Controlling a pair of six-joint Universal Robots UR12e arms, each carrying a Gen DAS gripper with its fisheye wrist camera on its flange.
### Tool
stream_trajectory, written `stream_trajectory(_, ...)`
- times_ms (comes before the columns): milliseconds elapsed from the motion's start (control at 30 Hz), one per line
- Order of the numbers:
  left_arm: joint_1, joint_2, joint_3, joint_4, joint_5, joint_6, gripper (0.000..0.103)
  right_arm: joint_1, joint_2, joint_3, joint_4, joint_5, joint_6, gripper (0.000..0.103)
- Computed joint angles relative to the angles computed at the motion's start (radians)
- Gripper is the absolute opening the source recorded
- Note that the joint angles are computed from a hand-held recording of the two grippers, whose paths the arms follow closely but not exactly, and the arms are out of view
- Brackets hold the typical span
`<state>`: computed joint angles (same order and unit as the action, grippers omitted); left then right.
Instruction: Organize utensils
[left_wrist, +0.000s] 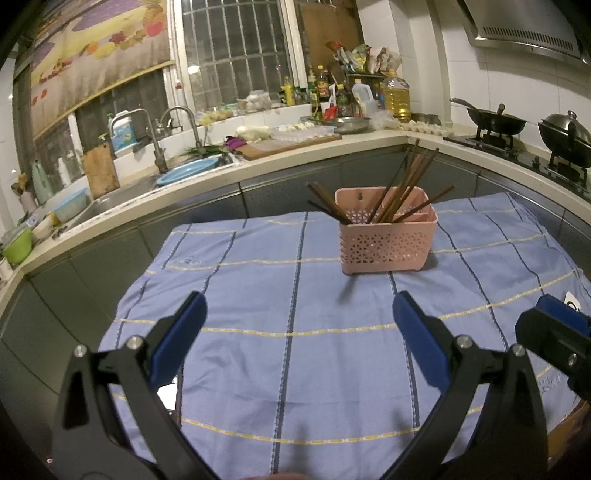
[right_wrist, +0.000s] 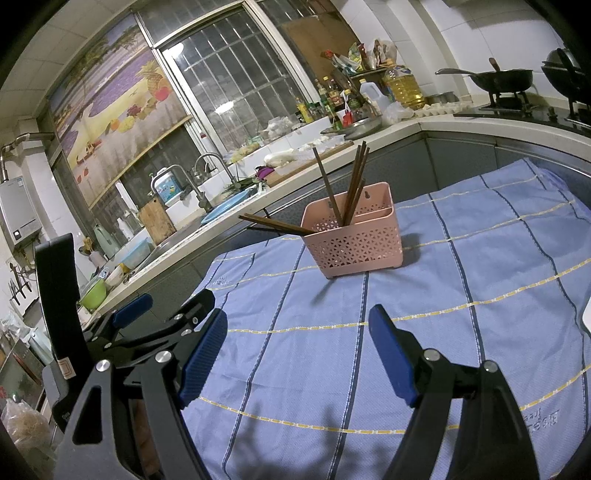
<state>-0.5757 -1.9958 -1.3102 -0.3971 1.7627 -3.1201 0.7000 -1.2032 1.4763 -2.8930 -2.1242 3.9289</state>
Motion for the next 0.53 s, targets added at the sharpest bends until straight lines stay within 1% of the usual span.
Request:
stream_trajectory(167, 0.001, -0.001, -0.007, 0.018, -0.004, 0.017, 0.097, -0.001, -0.001, 0.0, 0.001, 0.001, 0.001, 0.078)
stream_trajectory(333, -0.002, -0.005, -0.001, -0.013, -0.019, 0.02, 0.097, 0.0, 0.0, -0.001, 0.002, -0.004, 0.006, 0.078)
stream_trajectory(400, 0.001, -0.003, -0.001, -0.032, -0.036, 0.021, 0.097, 0.004, 0.001, 0.004, -0.002, -0.015, 0.016, 0.078)
stream_trajectory(533, 0.001, -0.003, -0.001, -0.034, -0.036, 0.023, 0.097, 0.008, -0.001, 0.018, -0.01, -0.031, 0.035, 0.078)
